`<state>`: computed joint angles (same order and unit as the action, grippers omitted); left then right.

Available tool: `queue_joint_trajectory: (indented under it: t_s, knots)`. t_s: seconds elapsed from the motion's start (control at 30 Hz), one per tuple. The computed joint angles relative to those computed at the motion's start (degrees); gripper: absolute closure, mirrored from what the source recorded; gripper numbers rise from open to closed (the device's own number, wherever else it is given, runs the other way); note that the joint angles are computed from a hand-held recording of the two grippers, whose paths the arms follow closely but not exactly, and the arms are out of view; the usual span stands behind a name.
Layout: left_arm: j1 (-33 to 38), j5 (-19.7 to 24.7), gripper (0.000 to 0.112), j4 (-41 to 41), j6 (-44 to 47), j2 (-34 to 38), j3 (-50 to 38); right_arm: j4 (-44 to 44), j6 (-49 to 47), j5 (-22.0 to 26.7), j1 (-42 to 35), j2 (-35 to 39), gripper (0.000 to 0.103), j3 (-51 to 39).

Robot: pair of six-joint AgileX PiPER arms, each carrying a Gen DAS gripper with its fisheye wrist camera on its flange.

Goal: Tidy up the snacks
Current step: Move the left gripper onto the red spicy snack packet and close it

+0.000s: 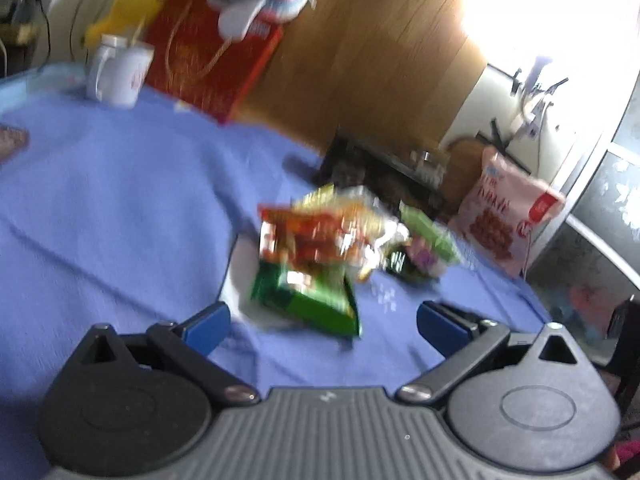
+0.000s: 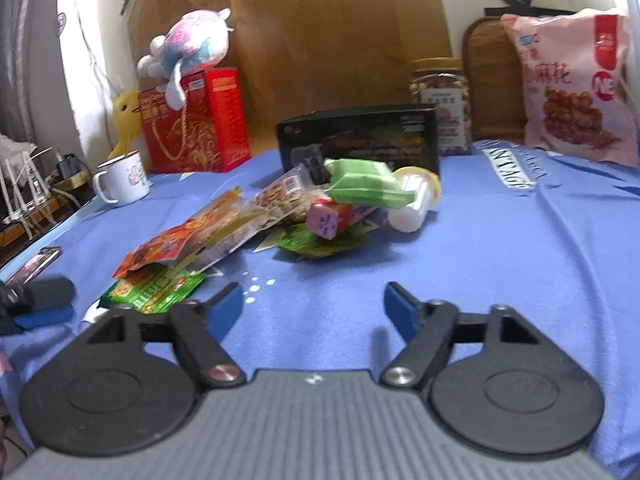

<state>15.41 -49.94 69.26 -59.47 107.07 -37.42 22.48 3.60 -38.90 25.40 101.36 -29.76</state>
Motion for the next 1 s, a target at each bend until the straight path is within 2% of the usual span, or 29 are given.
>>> queue_joint_trajectory:
  t_s: [0.07, 0.2, 0.37, 0.47, 0.53, 0.6, 0.7, 0.87, 0.93, 0.97, 1.0]
  knots:
    - [-0.4, 1.0, 0.010, -1.5, 0.9, -0.3, -0.3, -2.7, 0.8, 0.8, -0.6, 0.0, 0.034, -0.6]
    - [-1.4, 1.2, 0.010, -13.9, 11.6, -1.4, 0.9, -6.5, 1.5, 2.4, -1.4, -0.2, 0.035, -2.1]
    - [-1.3, 4.2, 0.010, -9.8, 8.7, -0.8, -4.7, -15.6, 5.9, 5.0, -2.8, 0.4, 0.035, -5.0]
    - [-0.7, 4.8, 0.016, -3.0, 1.0, 0.8, -9.4, -23.9, 11.5, 6.9, -4.3, 1.2, 0.035, -7.5]
    - [-0.2, 4.3, 0.021, 4.3, -8.7, 3.2, -14.5, -29.8, 16.4, 8.2, -5.4, 1.8, 0.036, -9.5]
    - [0.3, 3.6, 0.031, 10.3, -17.5, 5.8, -18.9, -35.0, 21.2, 8.5, -6.3, 2.2, 0.039, -10.9]
    - [1.0, 0.6, 0.038, 18.4, -30.2, 10.3, -25.7, -44.1, 30.2, 8.8, -7.8, 2.9, 0.041, -13.0]
    - [1.0, -1.3, 0.041, 21.4, -36.2, 13.3, -29.9, -58.0, 45.7, 7.2, -10.6, 4.3, 0.051, -14.7]
    - [0.7, -2.0, 0.051, 22.7, -37.7, 14.1, -31.2, -60.8, 49.1, 6.5, -11.4, 4.7, 0.058, -14.9]
    - [0.4, -2.3, 0.060, 23.6, -38.8, 14.5, -31.8, -62.7, 51.3, 6.4, -11.8, 5.0, 0.059, -15.3]
    - [0.1, -2.8, 0.067, 24.5, -39.8, 14.9, -32.3, -64.4, 53.3, 6.3, -12.2, 5.2, 0.064, -15.6]
